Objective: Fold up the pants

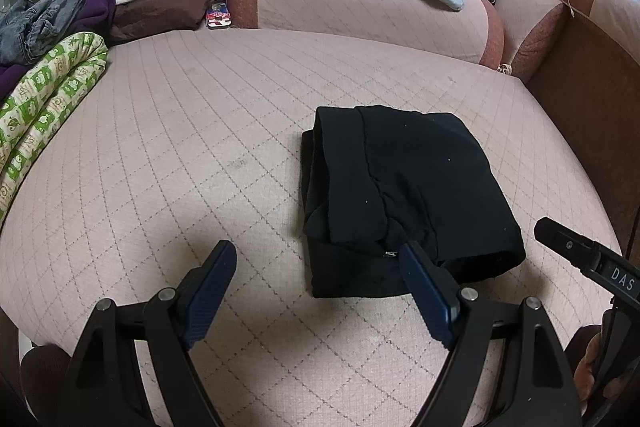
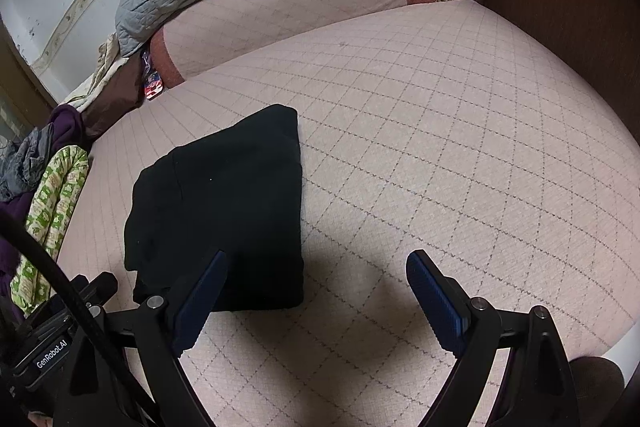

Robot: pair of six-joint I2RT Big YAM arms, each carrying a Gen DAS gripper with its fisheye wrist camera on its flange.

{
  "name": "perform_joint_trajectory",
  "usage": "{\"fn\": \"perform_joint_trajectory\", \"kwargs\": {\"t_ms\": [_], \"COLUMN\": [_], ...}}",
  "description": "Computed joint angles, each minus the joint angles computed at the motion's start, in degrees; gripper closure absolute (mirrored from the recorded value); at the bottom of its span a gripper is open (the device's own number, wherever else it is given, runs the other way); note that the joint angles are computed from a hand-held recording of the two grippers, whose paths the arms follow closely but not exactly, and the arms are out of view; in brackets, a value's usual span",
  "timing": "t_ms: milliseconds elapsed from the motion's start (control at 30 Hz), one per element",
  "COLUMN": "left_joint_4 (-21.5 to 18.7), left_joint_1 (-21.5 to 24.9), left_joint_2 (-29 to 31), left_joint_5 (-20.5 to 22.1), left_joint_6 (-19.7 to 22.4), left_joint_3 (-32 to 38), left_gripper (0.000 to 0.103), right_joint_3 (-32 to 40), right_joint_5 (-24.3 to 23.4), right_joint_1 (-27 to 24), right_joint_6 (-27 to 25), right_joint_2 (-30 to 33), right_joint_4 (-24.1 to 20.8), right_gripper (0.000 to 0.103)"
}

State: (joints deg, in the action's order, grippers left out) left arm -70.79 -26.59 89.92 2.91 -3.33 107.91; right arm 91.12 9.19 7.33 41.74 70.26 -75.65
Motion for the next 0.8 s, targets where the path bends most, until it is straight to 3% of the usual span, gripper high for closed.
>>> {"fn": "perform_joint_trajectory", "kwargs": {"t_ms": [667,800], "left_joint_4": [-1.3,-1.5], "left_joint_1": [0.2,1.1], "left_joint_2": [1.0,1.7], "left_joint_5": [0.1,2.4], "left_joint_6": [-0.3,-0.8], "left_joint_3": [0.2,1.2], "left_gripper": [0.02,0.02], "right_joint_3": [-0.4,-0.8], "right_joint_5": [0.4,-1.0], "right_joint_1": [0.5,-0.4], "right_joint_6": [1.2,0.7], "right_joint_2": [-0.2,-0.4], "right_joint_4": [0.8,2.1], "right_gripper": [0.009,0.009]}}
